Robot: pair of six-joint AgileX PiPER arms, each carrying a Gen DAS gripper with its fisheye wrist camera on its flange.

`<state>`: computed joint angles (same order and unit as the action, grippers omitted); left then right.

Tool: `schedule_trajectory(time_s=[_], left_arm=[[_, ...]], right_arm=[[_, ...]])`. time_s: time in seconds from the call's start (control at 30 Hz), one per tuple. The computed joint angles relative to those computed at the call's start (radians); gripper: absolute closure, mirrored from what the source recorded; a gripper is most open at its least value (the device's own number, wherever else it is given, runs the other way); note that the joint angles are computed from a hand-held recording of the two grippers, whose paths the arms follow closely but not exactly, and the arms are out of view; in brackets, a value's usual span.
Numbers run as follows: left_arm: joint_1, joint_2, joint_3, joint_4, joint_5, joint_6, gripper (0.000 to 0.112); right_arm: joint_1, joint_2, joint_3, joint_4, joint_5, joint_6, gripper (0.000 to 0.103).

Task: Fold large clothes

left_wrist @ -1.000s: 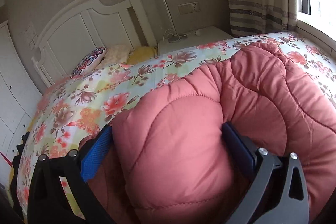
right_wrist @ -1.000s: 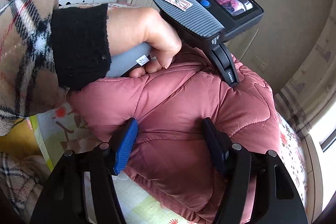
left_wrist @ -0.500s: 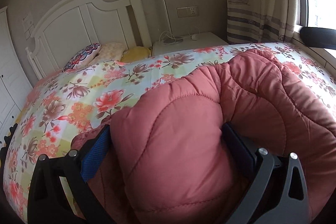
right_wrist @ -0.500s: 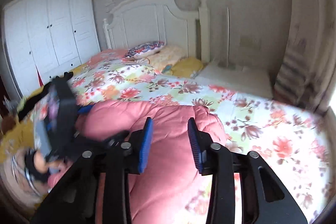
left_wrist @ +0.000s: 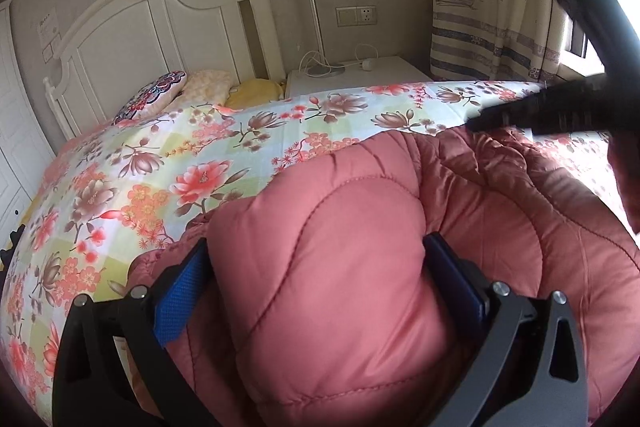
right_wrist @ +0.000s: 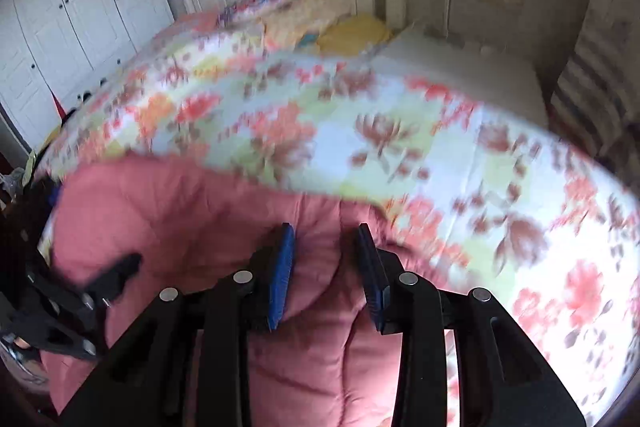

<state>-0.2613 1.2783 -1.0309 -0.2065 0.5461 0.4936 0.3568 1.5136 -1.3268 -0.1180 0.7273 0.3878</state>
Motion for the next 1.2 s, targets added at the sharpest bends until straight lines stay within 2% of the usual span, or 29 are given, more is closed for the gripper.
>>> schedule_trajectory(time_s=[0.1,0.2,0.23,0.27,0.3,0.4,0.5,0.63,0.7,0.73,0.8,0.87,0.9,0.93,1.07,1.1,1.17,1.2], left_arm=[[-0.002,0.000,0.001,0.006,-0.002,-0.004,0.011],[-0.002,0.004,-0.004,0.011,0.003,-0.009,0.011],[-0.003,0.007,-0.007,0.017,0.006,-0.016,0.011],[-0.001,0.008,-0.008,0.008,0.008,-0.008,0.011],[0.002,0.008,-0.008,0.002,0.008,-0.002,0.011],[0.002,0.007,-0.008,0.000,0.008,0.000,0.011],[0.002,0.003,-0.002,-0.001,0.000,0.002,0.011],[0.002,0.001,0.001,-0.002,-0.002,0.003,0.011],[0.002,0.001,0.001,-0.002,-0.002,0.004,0.011],[0.002,0.001,0.001,-0.002,-0.002,0.004,0.011],[-0.003,0.007,-0.005,0.025,0.005,-0.024,0.011],[0.011,0.018,-0.018,-0.008,0.024,0.000,0.011],[0.014,0.019,-0.020,-0.015,0.028,0.007,0.011],[0.014,0.017,-0.018,-0.020,0.028,0.013,0.011],[0.019,0.016,-0.017,-0.040,0.030,0.029,0.011],[0.023,0.017,-0.019,-0.049,0.032,0.037,0.011],[0.025,0.016,-0.018,-0.056,0.033,0.041,0.011],[0.031,0.019,-0.020,-0.067,0.033,0.054,0.011]], right_arm=[[-0.032,0.021,-0.030,-0.003,-0.010,0.033,0.069],[-0.062,0.163,-0.095,0.128,0.073,-0.103,0.068],[-0.044,0.194,-0.072,0.115,0.052,-0.103,0.068],[-0.023,0.185,-0.037,0.062,-0.009,-0.063,0.068],[-0.015,0.177,-0.020,0.033,-0.030,-0.030,0.068],[-0.009,0.176,-0.041,0.010,0.005,-0.012,0.068],[0.028,0.143,-0.056,-0.115,0.056,0.097,0.068],[0.077,0.045,-0.041,-0.187,0.024,0.173,0.068],[0.110,0.068,-0.077,-0.208,0.057,0.159,0.064],[0.127,0.101,-0.101,-0.220,0.081,0.151,0.057],[0.134,0.201,-0.152,-0.182,0.140,0.088,0.055],[0.100,0.207,-0.130,-0.122,0.091,0.076,0.054],[0.083,0.206,-0.130,-0.095,0.095,0.080,0.052],[0.076,0.193,-0.122,-0.102,0.100,0.110,0.052],[0.157,0.060,-0.022,-0.288,0.121,0.322,0.050],[0.172,0.012,0.015,-0.299,0.112,0.363,0.046],[0.251,-0.131,0.127,-0.363,0.098,0.513,0.045],[0.321,-0.192,0.168,-0.424,0.128,0.603,0.045]])
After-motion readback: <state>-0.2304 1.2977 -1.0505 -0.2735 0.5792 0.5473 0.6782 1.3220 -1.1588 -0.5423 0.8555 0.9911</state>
